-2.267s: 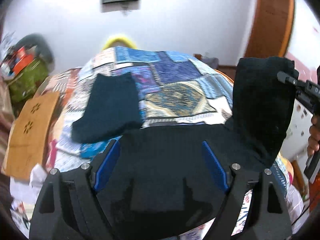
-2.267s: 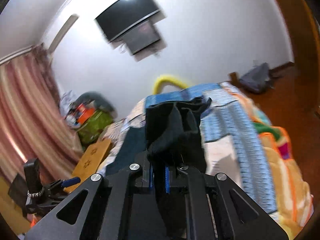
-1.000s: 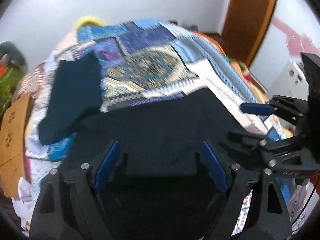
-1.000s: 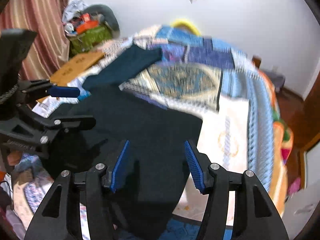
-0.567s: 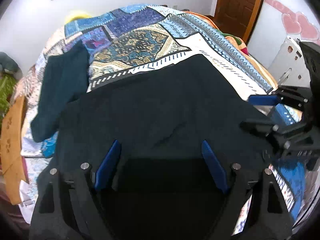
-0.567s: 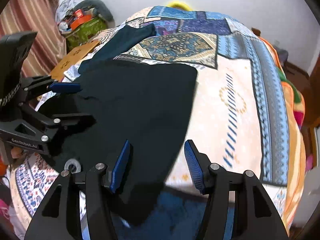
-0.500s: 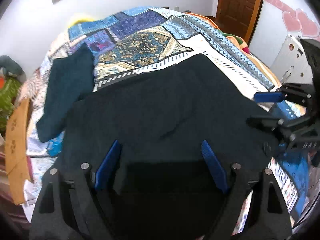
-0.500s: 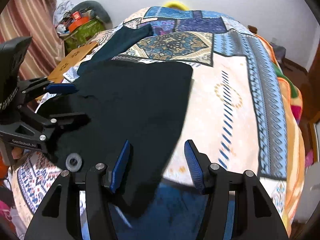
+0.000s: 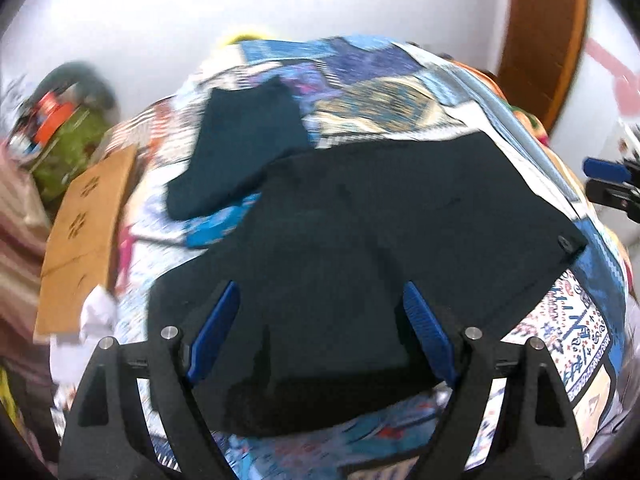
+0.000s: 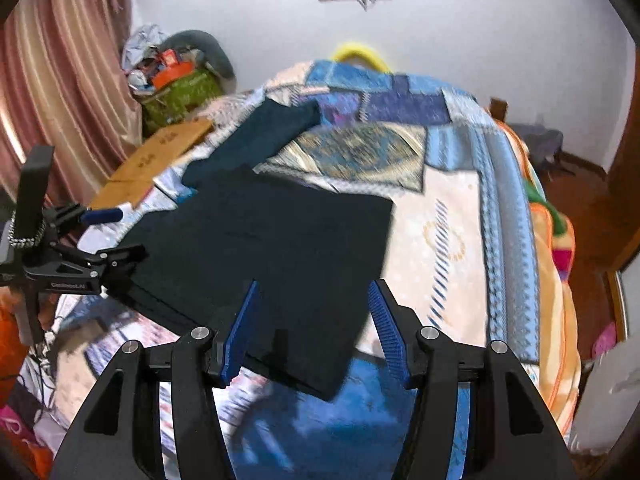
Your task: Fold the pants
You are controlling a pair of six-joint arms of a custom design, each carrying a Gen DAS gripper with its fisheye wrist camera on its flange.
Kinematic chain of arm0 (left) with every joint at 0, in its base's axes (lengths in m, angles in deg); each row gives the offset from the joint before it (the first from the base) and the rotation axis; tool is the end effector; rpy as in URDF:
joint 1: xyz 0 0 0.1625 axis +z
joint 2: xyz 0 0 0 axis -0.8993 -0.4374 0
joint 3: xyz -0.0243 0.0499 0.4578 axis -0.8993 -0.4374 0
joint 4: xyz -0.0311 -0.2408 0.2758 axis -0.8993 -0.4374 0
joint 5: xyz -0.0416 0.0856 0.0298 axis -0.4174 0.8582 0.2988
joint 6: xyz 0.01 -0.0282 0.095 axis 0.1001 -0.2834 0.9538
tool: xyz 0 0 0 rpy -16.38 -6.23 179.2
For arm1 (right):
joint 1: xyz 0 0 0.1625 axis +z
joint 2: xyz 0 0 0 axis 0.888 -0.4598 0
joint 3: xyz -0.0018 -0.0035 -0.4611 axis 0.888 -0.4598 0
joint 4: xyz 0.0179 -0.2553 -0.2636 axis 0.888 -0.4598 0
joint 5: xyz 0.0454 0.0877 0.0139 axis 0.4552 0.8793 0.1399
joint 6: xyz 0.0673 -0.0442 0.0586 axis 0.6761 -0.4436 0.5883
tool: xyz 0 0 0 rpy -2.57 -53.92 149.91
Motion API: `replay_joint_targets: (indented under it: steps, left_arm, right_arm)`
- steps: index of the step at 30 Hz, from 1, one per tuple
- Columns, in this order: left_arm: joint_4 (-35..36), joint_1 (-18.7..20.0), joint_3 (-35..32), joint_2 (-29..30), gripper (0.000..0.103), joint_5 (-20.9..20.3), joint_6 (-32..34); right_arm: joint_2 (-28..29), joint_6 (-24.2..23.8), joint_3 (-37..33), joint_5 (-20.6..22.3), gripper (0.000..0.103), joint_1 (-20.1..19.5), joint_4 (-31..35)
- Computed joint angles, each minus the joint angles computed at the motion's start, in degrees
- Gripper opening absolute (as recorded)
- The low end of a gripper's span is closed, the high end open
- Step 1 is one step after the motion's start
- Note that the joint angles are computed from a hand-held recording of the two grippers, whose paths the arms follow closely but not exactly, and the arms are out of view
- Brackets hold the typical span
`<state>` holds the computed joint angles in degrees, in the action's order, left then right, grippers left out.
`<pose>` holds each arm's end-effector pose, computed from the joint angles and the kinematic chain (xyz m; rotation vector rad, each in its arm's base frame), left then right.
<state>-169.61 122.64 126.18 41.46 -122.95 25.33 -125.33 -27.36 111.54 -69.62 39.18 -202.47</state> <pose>-0.1893 -0.7222 0.2222 0.3721 2.1946 -0.6948 0.2634 -0.7438 0.1913 0.9981 -2.5218 0.5884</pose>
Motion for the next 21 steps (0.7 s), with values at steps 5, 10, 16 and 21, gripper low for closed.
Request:
replay_joint_targets:
  steps: [5,10,16,21]
  left_arm:
    - [0.1,2.1,5.5,-7.2,0.090,-3.3,-10.7]
    - [3.5,6.6,8.7,-13.1,0.090,-9.7,-22.6]
    - [0.9,11.9,14.8,-17.7,0.090,-21.7,-30.1]
    - [-1.7,16.1,16.7,-17.5,0.090,-33.9,-33.2]
  right_arm:
    - [2.5,-1.0,-2.0,3.0,0.053,1.7,0.2]
    - [5.2,0.6,-4.1,5.7,0.053,2.7,3.5]
    - [9.0,-0.1,-6.7,4.4,0.053,3.7,8.1]
    - [11.4,1.2,-9.9,1.6,0.053,3.4,14.8]
